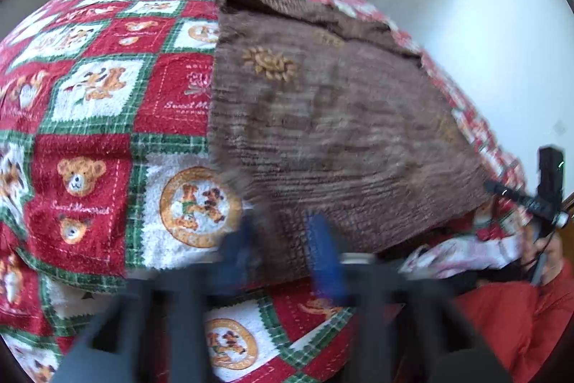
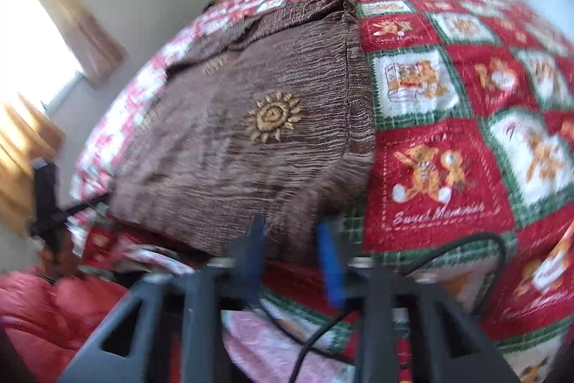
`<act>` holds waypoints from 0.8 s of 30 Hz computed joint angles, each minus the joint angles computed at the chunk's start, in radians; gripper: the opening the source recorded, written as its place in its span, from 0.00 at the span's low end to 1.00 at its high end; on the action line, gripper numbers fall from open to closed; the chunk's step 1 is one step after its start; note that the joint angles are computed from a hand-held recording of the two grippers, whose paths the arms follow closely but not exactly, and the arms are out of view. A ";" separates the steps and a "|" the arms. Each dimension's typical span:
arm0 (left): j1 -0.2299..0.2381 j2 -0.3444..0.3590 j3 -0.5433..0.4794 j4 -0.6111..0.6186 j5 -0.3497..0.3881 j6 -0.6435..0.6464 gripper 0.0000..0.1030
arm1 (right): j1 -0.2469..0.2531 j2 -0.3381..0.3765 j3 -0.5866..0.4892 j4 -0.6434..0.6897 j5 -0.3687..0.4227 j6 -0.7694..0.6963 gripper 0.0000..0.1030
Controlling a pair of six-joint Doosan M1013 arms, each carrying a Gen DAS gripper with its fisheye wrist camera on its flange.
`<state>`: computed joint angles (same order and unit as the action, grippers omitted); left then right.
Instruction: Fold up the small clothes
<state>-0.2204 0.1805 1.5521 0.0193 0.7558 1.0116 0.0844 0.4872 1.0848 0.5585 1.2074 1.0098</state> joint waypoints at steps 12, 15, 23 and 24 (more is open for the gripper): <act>0.042 0.006 -0.071 -0.139 -0.016 0.037 0.09 | -0.040 0.058 -0.126 0.230 0.145 0.073 0.07; 0.060 0.043 -0.138 -0.140 -0.011 0.035 0.09 | -0.040 0.096 -0.202 0.285 0.156 0.121 0.07; 0.105 0.210 -0.373 -0.044 0.099 -0.048 0.09 | -0.005 0.304 -0.564 0.278 0.148 0.376 0.07; 0.107 0.233 -0.403 -0.017 0.116 -0.057 0.09 | -0.001 0.334 -0.616 0.260 0.153 0.416 0.07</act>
